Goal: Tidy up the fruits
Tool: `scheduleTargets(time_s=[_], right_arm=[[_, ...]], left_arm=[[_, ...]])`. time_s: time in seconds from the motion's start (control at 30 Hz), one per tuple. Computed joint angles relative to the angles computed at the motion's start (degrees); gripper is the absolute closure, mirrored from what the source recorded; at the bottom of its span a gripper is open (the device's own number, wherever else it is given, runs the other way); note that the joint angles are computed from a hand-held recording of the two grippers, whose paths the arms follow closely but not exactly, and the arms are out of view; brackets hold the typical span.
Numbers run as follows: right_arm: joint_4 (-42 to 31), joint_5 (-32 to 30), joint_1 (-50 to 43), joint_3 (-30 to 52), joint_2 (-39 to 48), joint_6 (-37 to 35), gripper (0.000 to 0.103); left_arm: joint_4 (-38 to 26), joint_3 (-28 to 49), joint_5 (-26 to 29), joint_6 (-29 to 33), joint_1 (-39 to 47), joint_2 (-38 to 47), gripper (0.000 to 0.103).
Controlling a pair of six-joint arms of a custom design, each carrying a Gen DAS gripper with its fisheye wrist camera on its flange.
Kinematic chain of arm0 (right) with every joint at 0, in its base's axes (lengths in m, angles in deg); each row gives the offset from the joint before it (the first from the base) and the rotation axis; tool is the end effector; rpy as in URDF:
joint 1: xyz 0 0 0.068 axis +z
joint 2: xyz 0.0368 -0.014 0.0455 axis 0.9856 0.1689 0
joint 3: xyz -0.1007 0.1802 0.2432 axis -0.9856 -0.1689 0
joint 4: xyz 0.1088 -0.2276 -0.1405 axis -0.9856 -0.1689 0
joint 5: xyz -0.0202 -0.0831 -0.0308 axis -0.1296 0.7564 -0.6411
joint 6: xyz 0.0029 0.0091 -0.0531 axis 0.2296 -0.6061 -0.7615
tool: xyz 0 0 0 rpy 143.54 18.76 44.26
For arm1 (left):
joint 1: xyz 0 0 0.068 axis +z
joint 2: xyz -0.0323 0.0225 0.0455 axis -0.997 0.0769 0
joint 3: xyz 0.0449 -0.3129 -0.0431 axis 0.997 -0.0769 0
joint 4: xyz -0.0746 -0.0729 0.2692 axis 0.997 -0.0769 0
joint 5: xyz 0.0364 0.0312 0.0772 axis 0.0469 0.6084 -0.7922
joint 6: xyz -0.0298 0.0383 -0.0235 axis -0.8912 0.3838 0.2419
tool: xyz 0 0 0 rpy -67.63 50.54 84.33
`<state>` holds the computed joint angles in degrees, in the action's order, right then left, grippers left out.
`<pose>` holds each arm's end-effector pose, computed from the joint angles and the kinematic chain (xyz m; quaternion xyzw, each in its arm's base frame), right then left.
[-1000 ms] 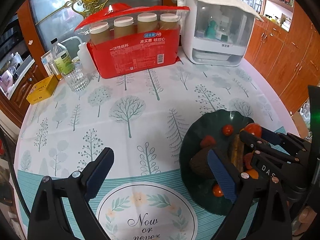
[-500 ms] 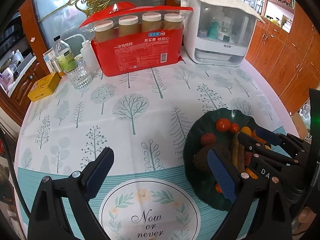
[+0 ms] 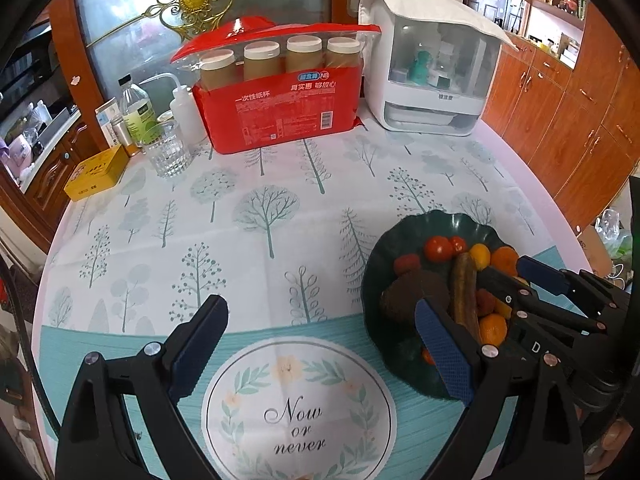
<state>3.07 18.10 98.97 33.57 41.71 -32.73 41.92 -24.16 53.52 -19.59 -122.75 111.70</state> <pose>0.3044 0.0958 0.1617 0.0319 0.9497 0.0100 0.3113 0.3220 -0.2339 0.1871 0.0959 0.9466 -0.0458 0.3043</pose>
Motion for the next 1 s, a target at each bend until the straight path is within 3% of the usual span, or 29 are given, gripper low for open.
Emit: scheduleTargets(time_s=[0.47, 0.73, 1.0], right_arm=[[-7.1, 4.2, 11.5, -7.8, -11.5, 7.6, 0.051], [-16.9, 7.8, 20.4, -8.4, -19.5, 13.9, 0.045], [-26.2, 12.0, 28.0, -7.0, -25.1, 21.5, 0.040]], left_arm=[[-1.8, -14.1, -4.1, -7.8, -4.6, -12.4, 0.009], [-7.7, -19.5, -8.1, -15.2, -9.2, -22.7, 0.009], [-16.2, -20.0, -14.3, -22.8, -15.2, -29.3, 0.009]])
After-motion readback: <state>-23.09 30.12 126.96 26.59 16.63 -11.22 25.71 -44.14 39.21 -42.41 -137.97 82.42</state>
